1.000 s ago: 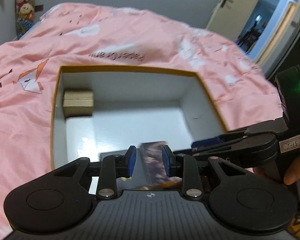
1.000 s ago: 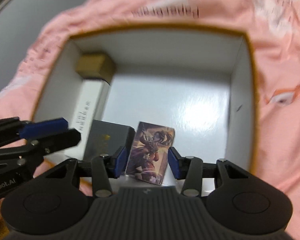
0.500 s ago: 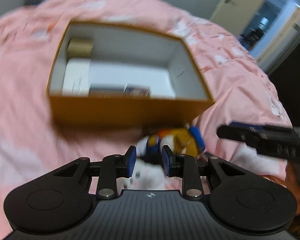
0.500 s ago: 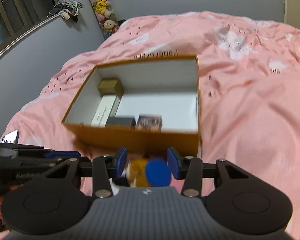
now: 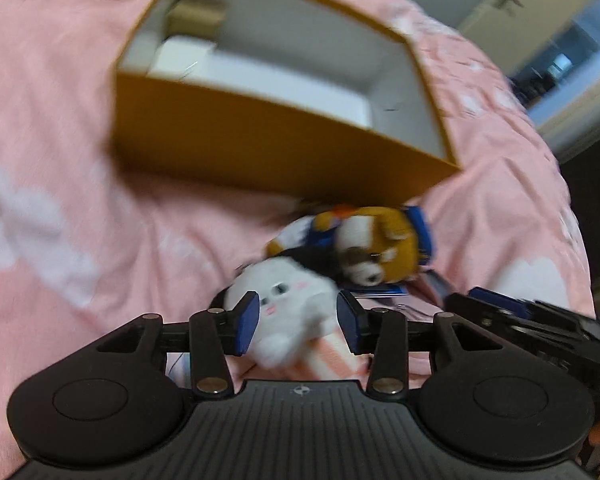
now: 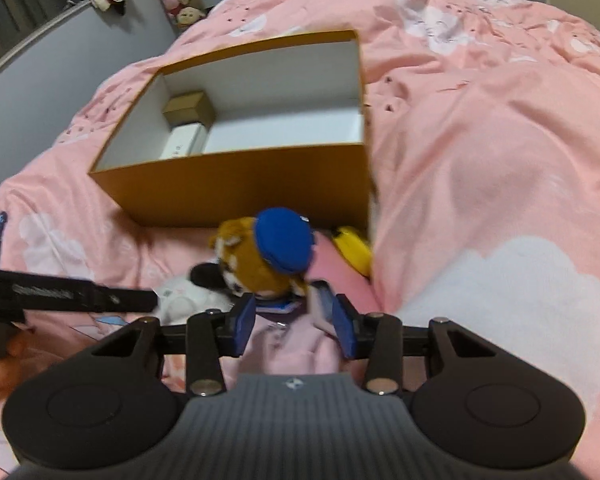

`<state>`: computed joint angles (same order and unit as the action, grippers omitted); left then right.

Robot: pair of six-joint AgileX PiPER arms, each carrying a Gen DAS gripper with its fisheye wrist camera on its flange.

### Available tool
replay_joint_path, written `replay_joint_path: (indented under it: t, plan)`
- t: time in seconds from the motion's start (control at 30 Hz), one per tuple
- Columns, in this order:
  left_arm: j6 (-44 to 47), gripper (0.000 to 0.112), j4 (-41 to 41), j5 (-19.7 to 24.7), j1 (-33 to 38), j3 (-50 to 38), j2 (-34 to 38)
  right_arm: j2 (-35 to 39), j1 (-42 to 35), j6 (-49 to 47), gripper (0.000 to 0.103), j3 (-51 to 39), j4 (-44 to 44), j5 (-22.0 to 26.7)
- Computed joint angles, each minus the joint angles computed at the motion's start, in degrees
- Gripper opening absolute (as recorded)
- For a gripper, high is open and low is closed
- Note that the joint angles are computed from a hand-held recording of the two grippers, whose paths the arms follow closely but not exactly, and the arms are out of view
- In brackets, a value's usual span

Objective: Organize objects
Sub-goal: 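Move both grippers back toward the plush toys beside the box, then grasp the pink mini backpack with the left gripper while the right grasps the pink card holder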

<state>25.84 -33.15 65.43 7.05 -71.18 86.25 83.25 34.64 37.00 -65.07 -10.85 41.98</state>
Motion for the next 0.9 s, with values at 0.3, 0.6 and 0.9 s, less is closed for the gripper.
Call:
replay_joint_path:
  t: [0.3,0.6,0.9]
  plan:
    - [20.03,0.049,-1.53,2.84,-5.92,1.31,-4.31,-4.56,-0.63,0.20,0.042,4.36,-0.27,2.14]
    - [26.03,0.059,5.80,0.19,-14.31,4.77,-6.51,-5.31,-1.75,-1.57,0.028,4.84,0.87,4.45]
    - [26.36,0.060,11.22,-14.74,-22.58,11.55,-7.61,-4.03,-2.13,-7.22,0.029,5.43,0.82,3.42]
